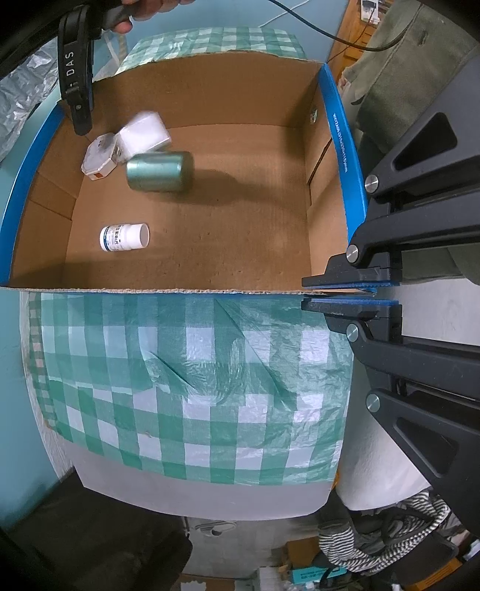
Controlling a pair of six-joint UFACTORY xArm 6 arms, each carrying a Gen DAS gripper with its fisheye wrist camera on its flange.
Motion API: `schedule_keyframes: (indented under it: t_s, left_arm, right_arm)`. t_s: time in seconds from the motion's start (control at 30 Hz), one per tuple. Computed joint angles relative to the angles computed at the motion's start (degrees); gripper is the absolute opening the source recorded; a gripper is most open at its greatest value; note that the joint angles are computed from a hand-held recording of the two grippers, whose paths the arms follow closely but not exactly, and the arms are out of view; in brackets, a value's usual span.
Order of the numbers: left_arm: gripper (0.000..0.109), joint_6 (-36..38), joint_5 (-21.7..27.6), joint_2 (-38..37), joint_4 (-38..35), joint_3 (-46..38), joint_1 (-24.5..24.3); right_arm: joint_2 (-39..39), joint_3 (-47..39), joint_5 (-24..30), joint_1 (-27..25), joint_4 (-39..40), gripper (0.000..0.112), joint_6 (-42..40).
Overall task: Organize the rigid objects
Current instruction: 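Lower the charger beside the teal tin and open the right tool, then move the right tool back and close on the white pill bottle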
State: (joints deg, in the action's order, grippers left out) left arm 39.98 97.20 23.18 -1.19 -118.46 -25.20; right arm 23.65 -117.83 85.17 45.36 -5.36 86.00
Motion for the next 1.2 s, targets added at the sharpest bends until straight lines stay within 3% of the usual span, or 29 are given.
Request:
schedule_keyframes:
  t_s: [0.57, 0.8, 1.1, 1.2]
  left_arm:
    - [0.004, -0.29, 1.89, 2.12, -0.11, -3.71, -0.09]
    - [0.004, 0.05, 2.45, 2.87, -0.63, -5.24, 0.07]
    - [0.004, 0.25, 3.64, 3.74, -0.84, -6.81, 0.37]
    - [0.004, 0.30, 3.39, 3.46, -0.64, -6.36, 0.19]
  right_arm:
    - [-2.57, 0.63, -0.01, 1.07, -1.42, 0.050, 2.87]
    - [-5.11, 1.01, 2.12, 2.76, -3.70, 0.063, 6.97]
    - [-12.18, 7.57, 5.66, 5.59, -6.07, 0.070, 15.57]
    - [-16.98, 15.11, 3.03, 6.29, -5.43, 0.070, 20.06]
